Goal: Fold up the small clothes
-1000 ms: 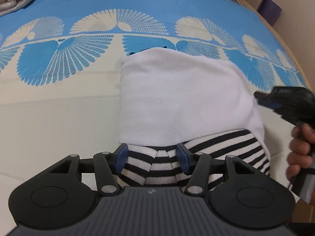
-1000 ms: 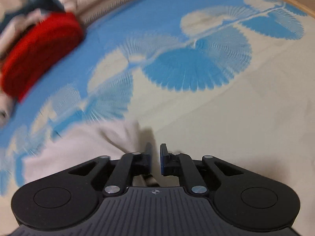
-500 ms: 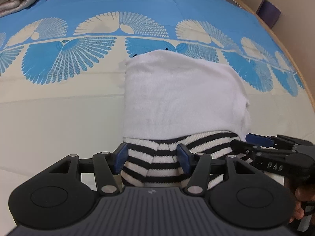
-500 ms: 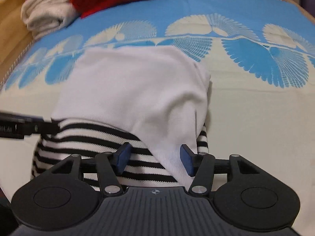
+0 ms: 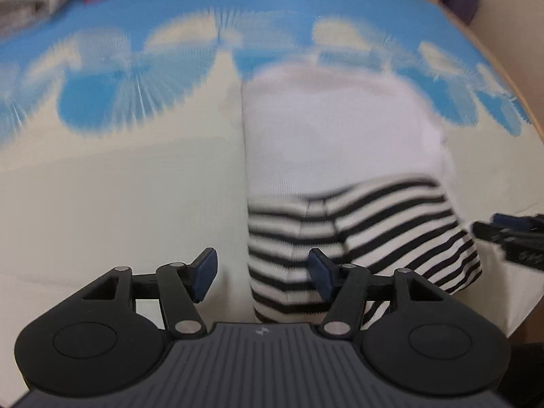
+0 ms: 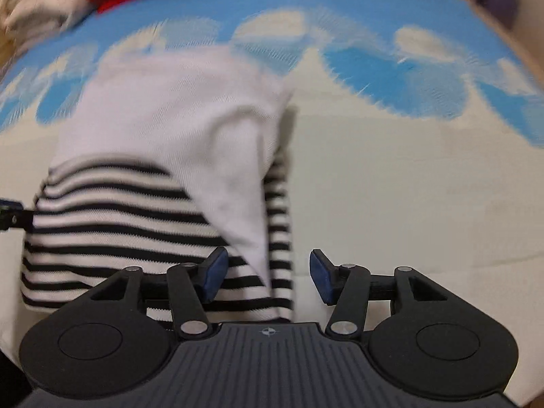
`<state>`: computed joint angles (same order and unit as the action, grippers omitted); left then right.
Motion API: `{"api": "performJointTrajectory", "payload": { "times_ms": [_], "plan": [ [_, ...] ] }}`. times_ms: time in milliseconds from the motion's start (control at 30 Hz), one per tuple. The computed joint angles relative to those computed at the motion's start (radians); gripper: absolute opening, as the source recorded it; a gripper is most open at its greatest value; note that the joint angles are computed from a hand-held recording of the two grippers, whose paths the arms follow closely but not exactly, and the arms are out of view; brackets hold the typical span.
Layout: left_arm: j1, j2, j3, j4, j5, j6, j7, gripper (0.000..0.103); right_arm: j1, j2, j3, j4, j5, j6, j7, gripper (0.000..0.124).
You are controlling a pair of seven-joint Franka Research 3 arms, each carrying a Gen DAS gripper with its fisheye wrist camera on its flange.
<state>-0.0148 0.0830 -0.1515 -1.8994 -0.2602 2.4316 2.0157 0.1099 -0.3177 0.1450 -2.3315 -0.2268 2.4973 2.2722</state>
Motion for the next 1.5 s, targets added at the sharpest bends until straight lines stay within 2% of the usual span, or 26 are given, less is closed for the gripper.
{"api": "performJointTrajectory", "payload": {
  "times_ms": [67, 100, 133, 167, 233, 267, 367, 467, 567, 600, 667, 700, 733, 867, 933, 1000, 1033, 1067, 1100, 1167, 1267, 1500],
  "plan": [
    [0.001, -0.082, -0.001, -0.086, -0.041, 0.132, 0.077, 0.089, -0.035, -0.095, 0.049, -0.05, -0.085, 0.037, 0.106, 0.056],
    [-0.005, -0.121, 0.005, -0.127, -0.07, 0.191, 0.107, 0.09, -0.048, -0.141, 0.073, -0.075, -0.117, 0.048, 0.141, 0.058],
    [-0.017, -0.164, 0.014, -0.168, -0.12, 0.243, 0.145, 0.09, -0.064, -0.192, 0.102, -0.102, -0.148, 0.063, 0.18, 0.065],
    [-0.035, -0.211, 0.03, -0.21, -0.173, 0.281, 0.181, 0.09, -0.075, -0.241, 0.13, -0.128, -0.166, 0.071, 0.217, 0.076],
    [-0.075, -0.302, 0.064, -0.287, -0.245, 0.326, 0.207, 0.094, -0.086, -0.327, 0.178, -0.179, -0.171, 0.079, 0.281, 0.088],
    [-0.098, -0.346, 0.082, -0.328, -0.278, 0.349, 0.214, 0.102, -0.088, -0.359, 0.199, -0.192, -0.163, 0.068, 0.308, 0.089],
    [-0.171, -0.486, 0.127, -0.49, -0.343, 0.445, 0.227, 0.103, -0.08, -0.422, 0.25, -0.215, -0.139, 0.045, 0.364, 0.094],
    [-0.186, -0.576, 0.128, -0.588, -0.278, 0.44, 0.188, 0.103, -0.042, -0.457, 0.282, -0.228, -0.102, -0.026, 0.386, 0.096],
    [-0.171, -0.629, 0.111, -0.659, -0.215, 0.435, 0.11, 0.103, -0.016, -0.468, 0.29, -0.224, -0.083, -0.069, 0.399, 0.096],
    [-0.136, -0.644, 0.084, -0.675, -0.173, 0.413, 0.059, 0.102, -0.008, -0.472, 0.289, -0.224, -0.082, -0.074, 0.397, 0.096],
    [-0.079, -0.67, 0.044, -0.671, -0.093, 0.314, -0.037, 0.102, 0.004, -0.479, 0.289, -0.221, -0.084, -0.081, 0.392, 0.096],
    [-0.089, -0.686, 0.057, -0.667, -0.086, 0.283, -0.056, 0.102, 0.007, -0.482, 0.291, -0.221, -0.084, -0.083, 0.393, 0.096],
    [-0.111, -0.706, 0.083, -0.681, -0.091, 0.29, -0.054, 0.102, 0.011, -0.486, 0.29, -0.222, -0.083, -0.085, 0.392, 0.096],
    [-0.14, -0.763, 0.109, -0.782, -0.045, 0.387, -0.074, 0.102, 0.024, -0.489, 0.29, -0.219, -0.07, -0.091, 0.394, 0.096],
    [-0.182, -0.754, 0.152, -0.817, -0.05, 0.427, -0.078, 0.102, 0.022, -0.477, 0.294, -0.212, -0.072, -0.093, 0.392, 0.096],
    [-0.166, -0.71, 0.146, -0.78, 0.011, 0.365, -0.141, 0.102, 0.02, -0.458, 0.295, -0.203, -0.079, -0.095, 0.385, 0.096],
    [-0.191, -0.696, 0.171, -0.763, -0.021, 0.358, -0.133, 0.102, 0.016, -0.446, 0.297, -0.197, -0.085, -0.097, 0.384, 0.096],
    [-0.234, -0.689, 0.213, -0.76, -0.044, 0.388, -0.122, 0.102, 0.014, -0.436, 0.299, -0.191, -0.088, -0.102, 0.387, 0.096],
    [-0.252, -0.682, 0.226, -0.761, -0.041, 0.425, -0.126, 0.102, 0.014, -0.429, 0.299, -0.188, -0.091, -0.106, 0.391, 0.096],
    [-0.255, -0.667, 0.227, -0.751, -0.01, 0.431, -0.157, 0.102, 0.017, -0.414, 0.296, -0.182, -0.099, -0.112, 0.393, 0.096],
    [-0.304, -0.649, 0.269, -0.728, -0.024, 0.384, -0.168, 0.102, 0.024, -0.396, 0.297, -0.176, -0.121, -0.117, 0.388, 0.096],
    [-0.349, -0.649, 0.268, -0.756, -0.009, 0.433, -0.139, 0.102, 0.037, -0.375, 0.293, -0.174, -0.157, -0.105, 0.4, 0.096]
  ]
}}
